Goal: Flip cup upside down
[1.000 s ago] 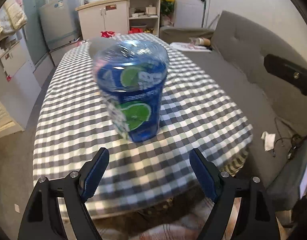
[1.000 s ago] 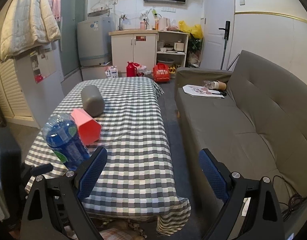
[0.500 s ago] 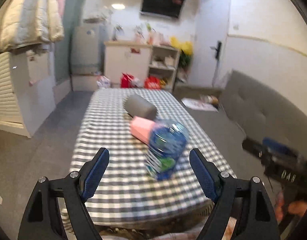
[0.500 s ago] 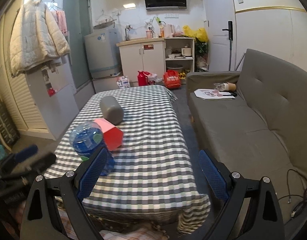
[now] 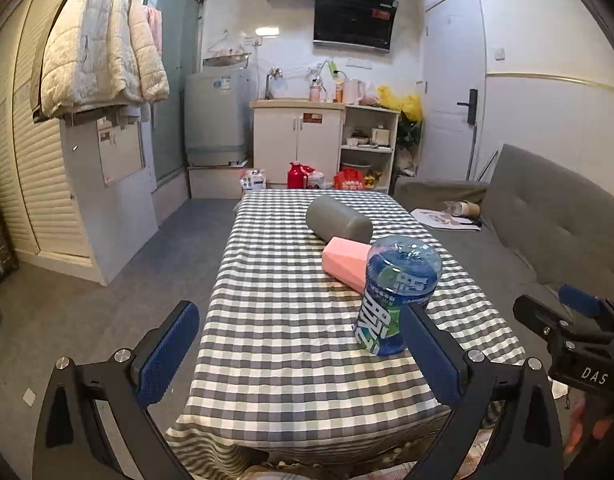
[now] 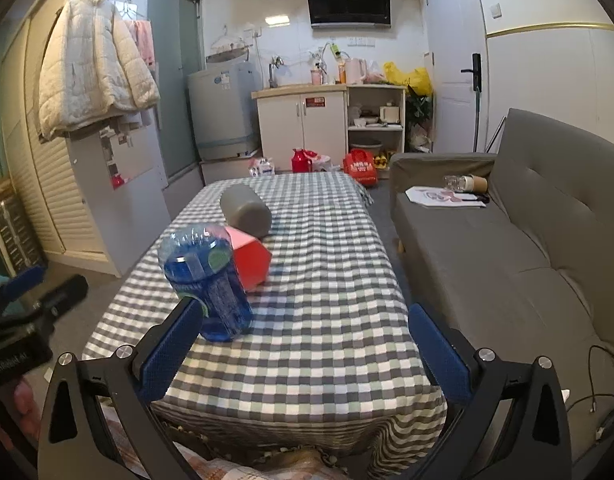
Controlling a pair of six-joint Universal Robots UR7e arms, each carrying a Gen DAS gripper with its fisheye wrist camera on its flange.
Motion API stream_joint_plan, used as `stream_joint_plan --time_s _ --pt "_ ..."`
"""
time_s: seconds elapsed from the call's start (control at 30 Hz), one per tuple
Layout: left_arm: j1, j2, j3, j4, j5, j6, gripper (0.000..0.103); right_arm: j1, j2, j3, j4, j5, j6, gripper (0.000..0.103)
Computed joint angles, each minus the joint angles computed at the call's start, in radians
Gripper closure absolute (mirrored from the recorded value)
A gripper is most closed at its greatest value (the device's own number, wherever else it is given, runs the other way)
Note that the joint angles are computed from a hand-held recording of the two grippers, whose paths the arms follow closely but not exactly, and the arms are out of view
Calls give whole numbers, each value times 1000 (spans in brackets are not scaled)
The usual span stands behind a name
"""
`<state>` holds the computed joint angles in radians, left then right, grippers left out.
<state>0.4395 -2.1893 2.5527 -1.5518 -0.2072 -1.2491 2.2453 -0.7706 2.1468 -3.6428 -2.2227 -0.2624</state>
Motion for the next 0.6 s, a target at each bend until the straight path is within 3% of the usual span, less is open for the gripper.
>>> stream_joint_plan --time_s 0.1,0.6 --pt "-18 -10 -5 96 0 -73 0 -3 2 -3 0 0 6 0" --pt "-14 0 0 83 -3 -72 0 4 17 -10 -7 -11 -29 0"
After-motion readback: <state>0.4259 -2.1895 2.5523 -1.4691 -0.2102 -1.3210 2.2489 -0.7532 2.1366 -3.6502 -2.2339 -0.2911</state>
